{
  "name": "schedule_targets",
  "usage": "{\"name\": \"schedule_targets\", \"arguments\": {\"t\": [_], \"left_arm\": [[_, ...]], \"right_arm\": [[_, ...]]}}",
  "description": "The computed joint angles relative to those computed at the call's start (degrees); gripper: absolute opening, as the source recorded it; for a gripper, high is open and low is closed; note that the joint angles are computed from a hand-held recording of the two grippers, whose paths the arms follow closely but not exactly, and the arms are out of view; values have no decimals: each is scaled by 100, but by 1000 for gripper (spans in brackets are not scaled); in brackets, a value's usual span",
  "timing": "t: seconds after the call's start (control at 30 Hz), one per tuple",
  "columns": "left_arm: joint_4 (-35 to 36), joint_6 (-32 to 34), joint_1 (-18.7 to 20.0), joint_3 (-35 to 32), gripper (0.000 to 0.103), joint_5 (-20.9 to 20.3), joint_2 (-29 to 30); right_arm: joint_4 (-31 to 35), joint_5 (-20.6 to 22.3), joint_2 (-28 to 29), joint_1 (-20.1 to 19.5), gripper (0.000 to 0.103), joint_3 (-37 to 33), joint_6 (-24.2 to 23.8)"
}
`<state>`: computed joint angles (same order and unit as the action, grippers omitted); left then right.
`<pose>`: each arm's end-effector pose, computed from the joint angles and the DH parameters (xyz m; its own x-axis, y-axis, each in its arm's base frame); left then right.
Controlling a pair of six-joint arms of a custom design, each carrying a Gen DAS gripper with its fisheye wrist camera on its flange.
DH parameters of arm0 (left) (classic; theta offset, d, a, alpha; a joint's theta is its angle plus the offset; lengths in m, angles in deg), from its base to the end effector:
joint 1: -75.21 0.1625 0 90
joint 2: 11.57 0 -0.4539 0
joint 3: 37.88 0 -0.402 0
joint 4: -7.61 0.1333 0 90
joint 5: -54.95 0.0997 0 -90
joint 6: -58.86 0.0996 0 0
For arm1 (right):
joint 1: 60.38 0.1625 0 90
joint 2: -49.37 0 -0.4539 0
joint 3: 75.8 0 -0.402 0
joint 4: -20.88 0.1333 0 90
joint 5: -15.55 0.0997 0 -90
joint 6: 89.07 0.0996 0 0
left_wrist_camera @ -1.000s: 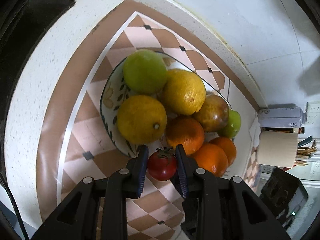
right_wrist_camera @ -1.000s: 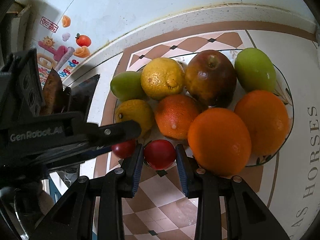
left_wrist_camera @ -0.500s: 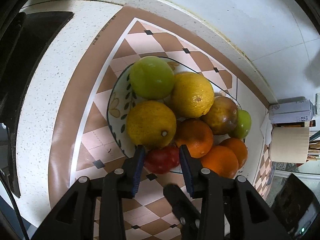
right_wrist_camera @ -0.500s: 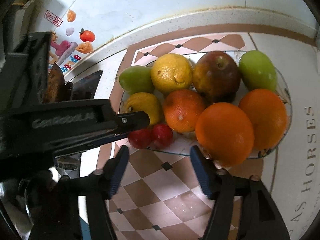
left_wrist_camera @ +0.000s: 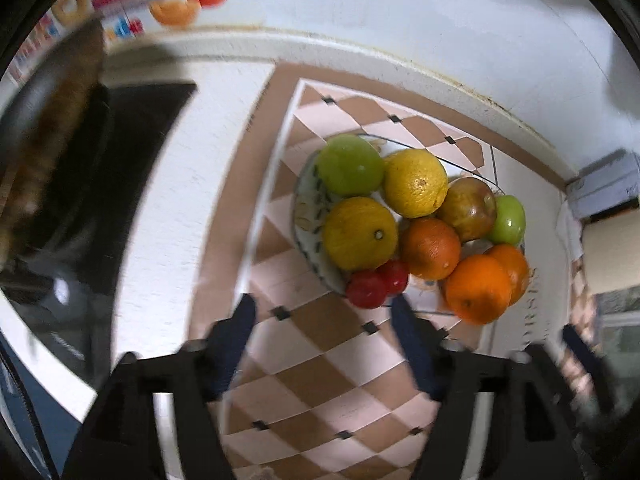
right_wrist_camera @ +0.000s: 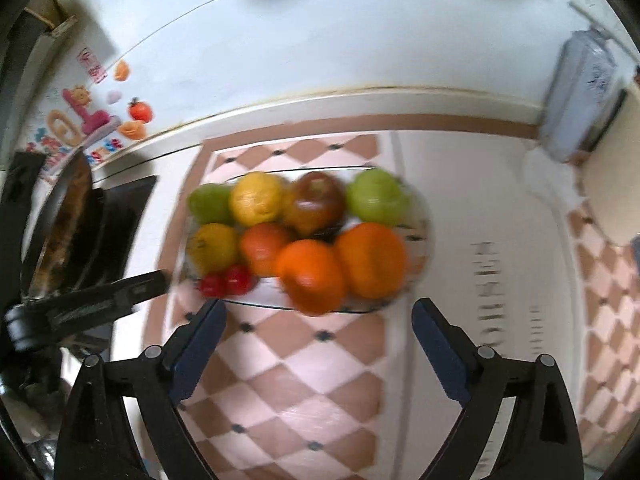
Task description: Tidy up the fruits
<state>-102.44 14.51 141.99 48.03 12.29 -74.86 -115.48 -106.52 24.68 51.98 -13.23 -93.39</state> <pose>-0.0750 -0.6987 0.3415 -0.7114 -0.4291 -0.5567 -0.1446 0.8644 -0.4815 0.3942 -0.7470 0.0365 -0.7828 -0.3182 0.5348 -0.4365 0.8933 -0.1075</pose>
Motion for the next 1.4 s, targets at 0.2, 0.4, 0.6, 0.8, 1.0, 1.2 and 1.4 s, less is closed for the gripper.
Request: {"name": "schedule_targets", "arguments": {"t": [0.2,0.4,0.6,0.8,1.0,1.2,1.4], "left_arm": [[541,-511,-414,333,94,704,-203],[524,-837,-791,711,94,807,-443],[613,-1131,-1319,1087,94,1124,-750],[922,-1482,-1896,1450,94,1341,-1155],[1427,-1877,-2515,1809,94,1471,-1630],[2205,-2501,-3134,2034,94,1463,-2087],[3191,-3325,-3646,2060,94,1393,-2354]], "right_arm": [[-178,-275,-346,-21,98,371,-77],[-549,-324,-801,105,99,932,-340],[-926,-365,-1345,308,99,1556,-418],[-1360,-498,-2018,609,100,2297,-370],[-1488,-607,-2663,950,101,2963,-60],[-1616,-840,-3239,1350,101,3556,207],[-1540,-931,-3676,1635,101,3895,353]]}}
